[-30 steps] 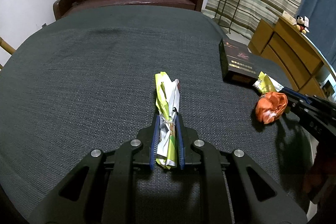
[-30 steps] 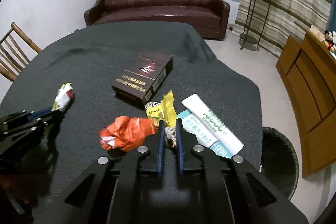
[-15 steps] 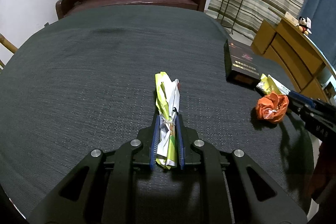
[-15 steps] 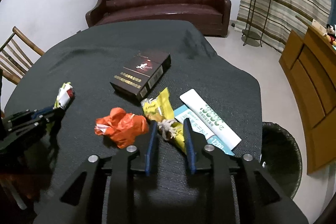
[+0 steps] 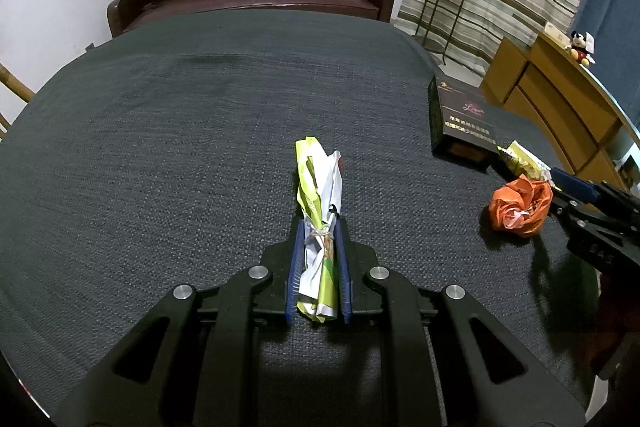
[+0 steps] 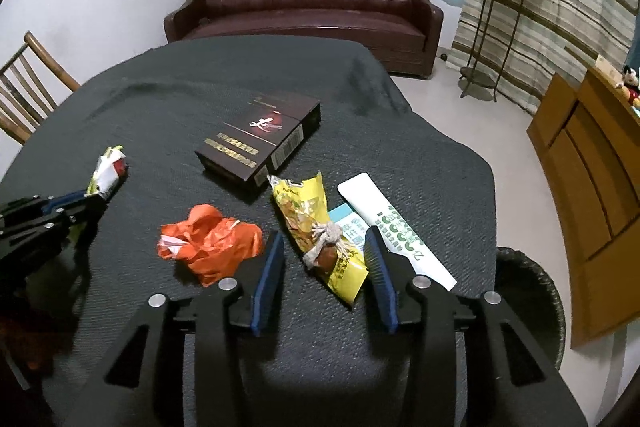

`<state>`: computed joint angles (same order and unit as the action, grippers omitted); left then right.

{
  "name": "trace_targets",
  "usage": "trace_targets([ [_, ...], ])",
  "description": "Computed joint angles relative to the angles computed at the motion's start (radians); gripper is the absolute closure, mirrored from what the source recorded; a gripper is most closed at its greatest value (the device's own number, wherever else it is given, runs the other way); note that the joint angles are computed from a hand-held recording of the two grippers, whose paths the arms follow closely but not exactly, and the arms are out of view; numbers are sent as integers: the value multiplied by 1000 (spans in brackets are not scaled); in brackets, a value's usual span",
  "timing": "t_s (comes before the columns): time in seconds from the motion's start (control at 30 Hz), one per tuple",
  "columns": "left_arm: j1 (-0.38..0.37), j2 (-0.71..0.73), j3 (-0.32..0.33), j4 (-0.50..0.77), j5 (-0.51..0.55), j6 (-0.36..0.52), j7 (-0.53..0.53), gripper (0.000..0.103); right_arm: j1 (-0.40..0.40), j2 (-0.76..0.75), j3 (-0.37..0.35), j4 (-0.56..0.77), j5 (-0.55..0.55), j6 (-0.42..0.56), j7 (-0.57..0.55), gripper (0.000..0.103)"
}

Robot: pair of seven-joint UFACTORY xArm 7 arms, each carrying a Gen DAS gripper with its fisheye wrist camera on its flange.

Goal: Collect trash
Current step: 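Grasp the yellow snack bag with the right gripper while the left gripper holds the wrapper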

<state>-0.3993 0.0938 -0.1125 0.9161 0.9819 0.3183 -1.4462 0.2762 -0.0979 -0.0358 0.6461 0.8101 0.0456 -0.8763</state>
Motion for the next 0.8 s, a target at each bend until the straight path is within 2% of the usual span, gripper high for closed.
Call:
trace_targets([
  [0.13,-2,1,1,1,2,1,-3,88,-37,5,35,-16,-137,-33,114,64],
  [0.2,-3,2,-1,2,2,2,-5,88,-25,-2,24,-23,-160,-36,134,65],
  [0.47,-6,0,-3,5,-4,6,-4,88,94,-31,-70,-29,13,-48,3,72],
  [0.63,-15,-1,-11,13,-2,13,-11,88,146,-64,-117,-38,89,-49,-45,73],
  [0.8,-25,-4,-16,18,-1,19,-14,88,94,-94,-94,-57,54,25,14,73],
])
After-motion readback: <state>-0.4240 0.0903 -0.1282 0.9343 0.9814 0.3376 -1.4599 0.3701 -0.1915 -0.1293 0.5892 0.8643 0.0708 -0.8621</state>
